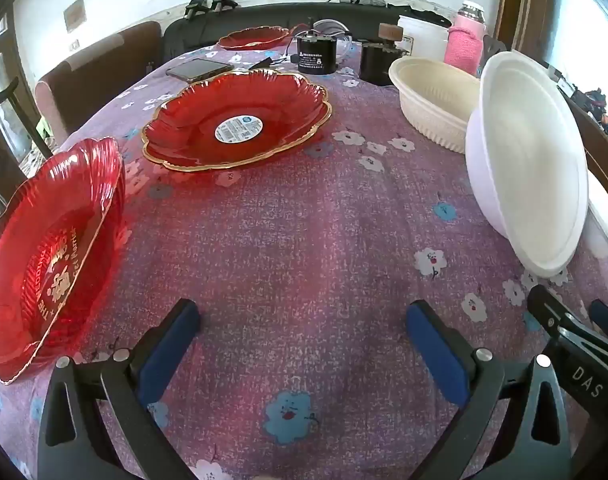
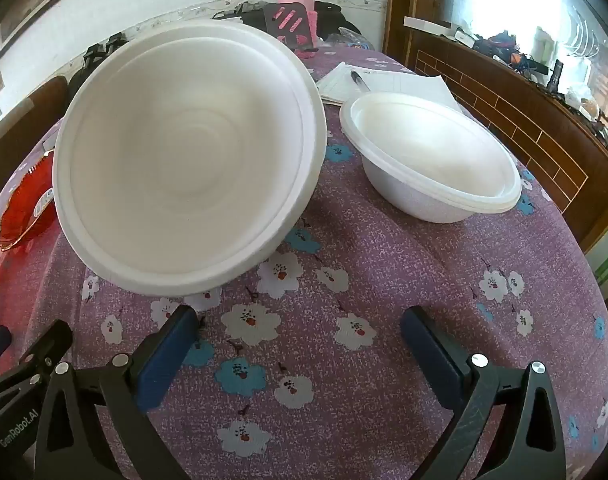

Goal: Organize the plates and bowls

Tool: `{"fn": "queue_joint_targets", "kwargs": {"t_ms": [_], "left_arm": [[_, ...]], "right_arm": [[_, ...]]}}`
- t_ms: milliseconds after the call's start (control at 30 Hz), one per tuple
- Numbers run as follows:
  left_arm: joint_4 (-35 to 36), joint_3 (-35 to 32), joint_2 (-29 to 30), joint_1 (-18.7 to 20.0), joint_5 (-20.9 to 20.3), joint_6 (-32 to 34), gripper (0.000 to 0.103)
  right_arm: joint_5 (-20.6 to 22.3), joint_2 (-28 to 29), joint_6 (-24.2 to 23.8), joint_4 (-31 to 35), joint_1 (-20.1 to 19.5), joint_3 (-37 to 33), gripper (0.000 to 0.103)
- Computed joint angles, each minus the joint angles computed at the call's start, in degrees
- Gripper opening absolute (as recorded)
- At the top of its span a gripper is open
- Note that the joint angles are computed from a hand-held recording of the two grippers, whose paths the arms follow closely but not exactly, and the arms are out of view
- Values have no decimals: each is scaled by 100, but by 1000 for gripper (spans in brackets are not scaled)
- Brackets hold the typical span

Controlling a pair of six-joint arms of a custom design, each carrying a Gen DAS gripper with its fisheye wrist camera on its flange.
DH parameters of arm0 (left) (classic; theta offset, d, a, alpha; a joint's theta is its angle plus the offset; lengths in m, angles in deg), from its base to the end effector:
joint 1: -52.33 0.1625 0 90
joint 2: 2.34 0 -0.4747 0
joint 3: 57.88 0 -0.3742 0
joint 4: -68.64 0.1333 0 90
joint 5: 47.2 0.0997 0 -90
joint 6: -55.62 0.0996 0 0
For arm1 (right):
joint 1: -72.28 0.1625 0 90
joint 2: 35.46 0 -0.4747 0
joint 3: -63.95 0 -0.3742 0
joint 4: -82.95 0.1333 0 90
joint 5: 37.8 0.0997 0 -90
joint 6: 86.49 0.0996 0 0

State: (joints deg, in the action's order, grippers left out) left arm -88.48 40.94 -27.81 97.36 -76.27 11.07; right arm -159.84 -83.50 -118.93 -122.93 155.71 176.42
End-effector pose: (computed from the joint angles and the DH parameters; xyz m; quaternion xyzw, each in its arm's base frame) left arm -0.2891 -0.6012 -0.0508 0.0307 0.8606 -0.3232 0.3925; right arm 0.0105 -0.6123 0.2033 0.0771 -0.8707 0.3102 0.3737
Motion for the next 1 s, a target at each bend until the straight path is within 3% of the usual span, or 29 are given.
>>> {"fn": "queue_joint_targets", "kwargs": {"t_ms": [1000], "left_arm": [[124, 230, -105, -122, -47, -246, 103]], "right_arm": [[-13, -12, 29, 56, 3, -3, 102]]}}
